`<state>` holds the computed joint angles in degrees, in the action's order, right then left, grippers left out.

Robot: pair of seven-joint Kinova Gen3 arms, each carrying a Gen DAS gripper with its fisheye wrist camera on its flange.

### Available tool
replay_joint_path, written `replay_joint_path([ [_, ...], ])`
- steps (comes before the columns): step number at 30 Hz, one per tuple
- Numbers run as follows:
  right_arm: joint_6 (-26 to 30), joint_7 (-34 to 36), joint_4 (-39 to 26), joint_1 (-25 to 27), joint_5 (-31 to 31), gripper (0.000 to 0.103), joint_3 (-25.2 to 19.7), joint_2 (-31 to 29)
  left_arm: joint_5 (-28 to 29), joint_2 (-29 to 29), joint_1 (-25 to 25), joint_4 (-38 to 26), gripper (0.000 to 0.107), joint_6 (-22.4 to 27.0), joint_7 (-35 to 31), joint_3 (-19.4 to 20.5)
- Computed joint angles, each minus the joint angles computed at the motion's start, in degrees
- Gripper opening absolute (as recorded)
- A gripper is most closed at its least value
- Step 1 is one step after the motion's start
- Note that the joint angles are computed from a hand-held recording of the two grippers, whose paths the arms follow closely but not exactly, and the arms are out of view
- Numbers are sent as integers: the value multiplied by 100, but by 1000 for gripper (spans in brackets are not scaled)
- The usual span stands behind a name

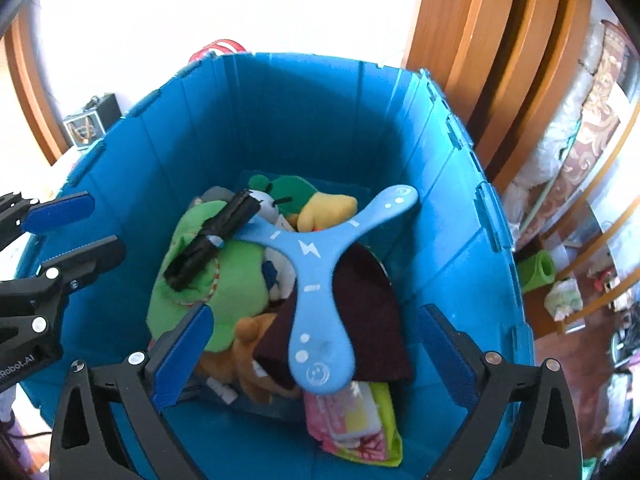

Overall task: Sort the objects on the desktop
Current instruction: 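Open both grippers to drop the roll and boomerang into the crate, then return both grippers to the table toward the medicine bottle and floss box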

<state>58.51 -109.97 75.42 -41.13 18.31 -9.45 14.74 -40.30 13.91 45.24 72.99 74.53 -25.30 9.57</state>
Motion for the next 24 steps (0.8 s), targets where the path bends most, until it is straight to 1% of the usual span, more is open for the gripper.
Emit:
replay_joint_path([
  [2, -141, -37, 162, -1, -14, 102, -26, -120, -294, -44, 211, 72, 61, 123, 277, 5],
  [4, -228, -62, 281, 5, -37, 102, -66, -229, -573, -114, 382, 187, 64, 213, 584, 44],
  [11, -436, -177, 539, -63, 12, 103, -205, -356, -1043, -360, 609, 518, 64, 515, 1344, 315],
  [15, -584, -88, 583, -79, -161, 103, -287, -331, -1321, -526, 724, 774, 64, 834, 1848, 486],
  [18, -667, -135, 548, -228, -120, 103, -325, -302, -1471, -703, 763, 1000, 64, 1166, 2231, 646],
  [21, -797, -219, 513, -412, -19, 103, -364, -303, -1568, -889, 758, 1247, 65, 1632, 2617, 848],
  [24, -909, -286, 401, -599, 36, 103, -409, -250, -1554, -1148, 681, 1587, 65, 2020, 3027, 1052],
])
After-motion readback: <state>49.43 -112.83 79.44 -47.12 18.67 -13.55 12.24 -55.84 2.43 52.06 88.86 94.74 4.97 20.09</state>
